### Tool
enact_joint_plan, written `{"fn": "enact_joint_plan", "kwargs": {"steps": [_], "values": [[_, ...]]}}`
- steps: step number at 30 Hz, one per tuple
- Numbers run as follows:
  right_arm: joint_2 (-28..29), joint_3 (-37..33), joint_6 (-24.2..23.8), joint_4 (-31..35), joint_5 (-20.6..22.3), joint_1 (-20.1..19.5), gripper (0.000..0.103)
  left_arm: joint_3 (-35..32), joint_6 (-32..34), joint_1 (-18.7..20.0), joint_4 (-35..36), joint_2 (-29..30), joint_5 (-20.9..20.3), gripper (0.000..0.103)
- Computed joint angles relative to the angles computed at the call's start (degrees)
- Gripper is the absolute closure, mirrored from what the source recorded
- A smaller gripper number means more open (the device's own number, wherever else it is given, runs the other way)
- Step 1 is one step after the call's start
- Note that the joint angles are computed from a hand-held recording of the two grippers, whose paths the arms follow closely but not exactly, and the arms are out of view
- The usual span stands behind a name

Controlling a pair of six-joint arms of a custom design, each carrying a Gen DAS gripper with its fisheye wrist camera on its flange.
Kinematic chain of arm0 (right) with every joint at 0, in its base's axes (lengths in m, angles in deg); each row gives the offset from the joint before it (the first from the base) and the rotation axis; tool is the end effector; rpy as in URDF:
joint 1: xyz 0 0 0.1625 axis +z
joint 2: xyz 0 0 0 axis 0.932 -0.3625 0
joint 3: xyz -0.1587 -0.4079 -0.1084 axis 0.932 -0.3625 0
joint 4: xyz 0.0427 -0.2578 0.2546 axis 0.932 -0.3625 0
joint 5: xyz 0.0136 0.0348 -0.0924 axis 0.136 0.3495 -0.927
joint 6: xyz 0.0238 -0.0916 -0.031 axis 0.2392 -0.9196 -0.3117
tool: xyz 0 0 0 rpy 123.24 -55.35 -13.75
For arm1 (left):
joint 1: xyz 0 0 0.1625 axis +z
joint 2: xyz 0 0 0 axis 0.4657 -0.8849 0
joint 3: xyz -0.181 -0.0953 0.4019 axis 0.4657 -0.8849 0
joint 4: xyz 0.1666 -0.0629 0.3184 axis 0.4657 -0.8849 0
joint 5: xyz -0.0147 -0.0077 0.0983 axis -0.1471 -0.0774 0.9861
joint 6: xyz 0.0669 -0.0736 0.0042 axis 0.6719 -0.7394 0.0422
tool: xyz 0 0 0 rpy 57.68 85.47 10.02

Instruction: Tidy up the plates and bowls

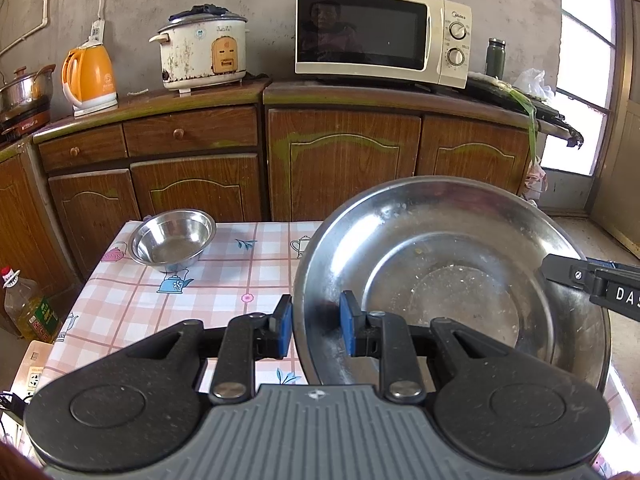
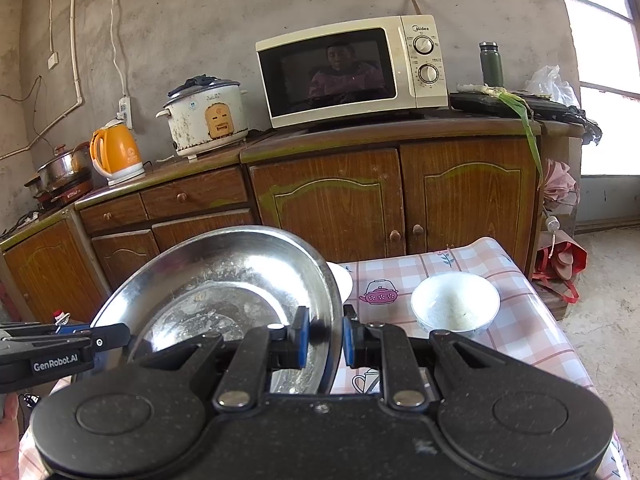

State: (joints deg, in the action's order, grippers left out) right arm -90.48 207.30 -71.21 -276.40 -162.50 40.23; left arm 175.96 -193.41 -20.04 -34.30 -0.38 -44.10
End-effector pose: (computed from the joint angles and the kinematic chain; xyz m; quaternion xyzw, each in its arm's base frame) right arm 0.2194 -0.3140 0.2946 0.2781 -0.8640 0.3932 0.1469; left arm -0.3174 -0.2650 0.1465 0.0777 0.7833 -0.4754 0.3930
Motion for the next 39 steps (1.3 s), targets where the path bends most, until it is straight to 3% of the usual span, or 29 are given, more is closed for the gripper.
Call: {"fn": "enact_joint_plan", "kwargs": {"steps": [39], "values": [[-1.9,2.1,-0.6,-0.5,0.2,-0.6,0.081,1.7,-1.0,-2.7,-2.9,1.1,-2.3,0.078]]}}
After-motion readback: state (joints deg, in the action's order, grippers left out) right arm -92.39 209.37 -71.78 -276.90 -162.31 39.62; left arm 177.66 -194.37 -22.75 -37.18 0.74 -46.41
